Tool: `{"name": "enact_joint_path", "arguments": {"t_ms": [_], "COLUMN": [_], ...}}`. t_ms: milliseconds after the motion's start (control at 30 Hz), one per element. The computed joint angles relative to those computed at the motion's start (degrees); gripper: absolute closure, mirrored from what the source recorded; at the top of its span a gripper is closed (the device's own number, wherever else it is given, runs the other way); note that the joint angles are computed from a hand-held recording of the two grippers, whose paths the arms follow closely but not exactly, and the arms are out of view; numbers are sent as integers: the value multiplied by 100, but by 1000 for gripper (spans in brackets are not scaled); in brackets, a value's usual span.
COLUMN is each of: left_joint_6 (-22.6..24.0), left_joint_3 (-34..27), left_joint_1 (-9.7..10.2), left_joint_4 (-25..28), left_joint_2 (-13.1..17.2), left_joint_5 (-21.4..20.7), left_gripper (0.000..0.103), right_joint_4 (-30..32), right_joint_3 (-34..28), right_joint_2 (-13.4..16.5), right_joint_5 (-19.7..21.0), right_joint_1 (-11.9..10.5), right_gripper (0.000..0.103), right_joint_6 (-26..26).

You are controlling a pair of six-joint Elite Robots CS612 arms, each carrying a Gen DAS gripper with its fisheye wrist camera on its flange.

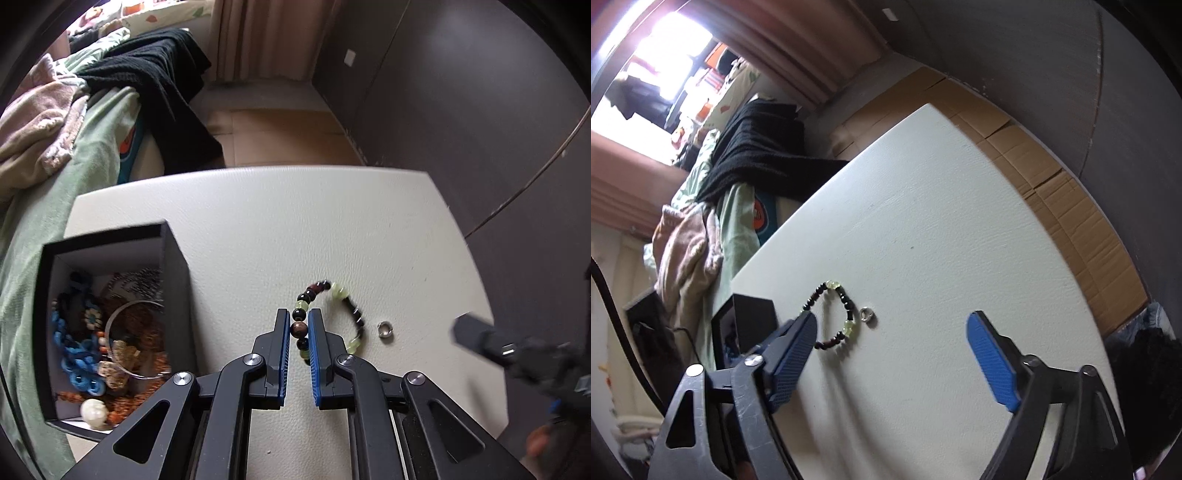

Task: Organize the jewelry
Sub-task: 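Carry the beaded bracelet to the box with the left tool while the right tool grasps the small ring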

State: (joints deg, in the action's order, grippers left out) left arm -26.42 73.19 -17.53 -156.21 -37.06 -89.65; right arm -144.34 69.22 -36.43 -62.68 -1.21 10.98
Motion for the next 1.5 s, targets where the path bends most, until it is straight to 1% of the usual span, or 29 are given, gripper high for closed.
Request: {"name": "enact_joint_path", "arguments": {"t_ms": [67, 100, 167, 200, 267, 500, 567, 767, 900, 933, 1000, 1033, 1133, 1200, 1267, 1400, 1433, 1500], "left_joint_6": [-49, -65, -75, -77, -81, -257, -316, -451, -503, -527, -579, -610, -693, -744, -798, -937, -986, -1151], "left_joint_3": [89, 127, 177, 194, 231, 373, 424, 568, 679, 721, 805, 851, 956, 1031, 1114, 1147, 1131, 1054], "left_joint_1": [37, 49, 78, 88, 111, 218, 257, 347, 399, 416, 436, 449, 479, 496, 504, 535, 560, 622], "left_joint_4": [-185, -253, -380, -421, -526, -857, -978, -1272, -1457, -1527, -1648, -1712, -1837, -1887, -1924, -2067, -2026, -1689], "left_joint_2": [-59, -84, -115, -130, -157, -245, -275, -363, -443, -471, -527, -558, -621, -663, -709, -681, -664, -629], "left_joint_5": [-92, -128, -223, -244, -275, -383, -416, -462, -463, -467, -437, -418, -367, -318, -290, -250, -323, -547], "left_gripper": [93, 93, 93, 93, 93, 93, 93, 93, 93, 93, 93, 93, 93, 93, 93, 93, 91, 79], "right_joint_4": [119, 139, 221, 245, 332, 462, 459, 350, 221, 156, 43, -36, -78, -87, -135, -498, -604, -703], "right_joint_3": [-68, -82, -144, -164, -232, -402, -441, -495, -450, -416, -348, -293, -200, -142, -44, 260, 358, 471], "right_joint_2": [38, 48, 81, 96, 136, 237, 258, 287, 269, 260, 237, 216, 156, 116, 47, -154, -217, -294], "right_joint_5": [-46, -83, -228, -275, -351, -729, -944, -1610, -2014, -2180, -2430, -2453, -2480, -2412, -2183, -1738, -1606, -1457], "right_joint_1": [56, 78, 137, 159, 196, 327, 379, 516, 618, 657, 707, 717, 721, 707, 657, 584, 560, 547], "right_gripper": [36, 38, 48, 51, 60, 66, 68, 70, 70, 70, 76, 90, 90, 90, 90, 90, 90, 90], "right_joint_6": [-171, -223, -356, -403, -513, -731, -824, -1175, -1564, -1707, -1935, -2062, -2148, -2111, -2031, -1970, -1961, -1961]}}
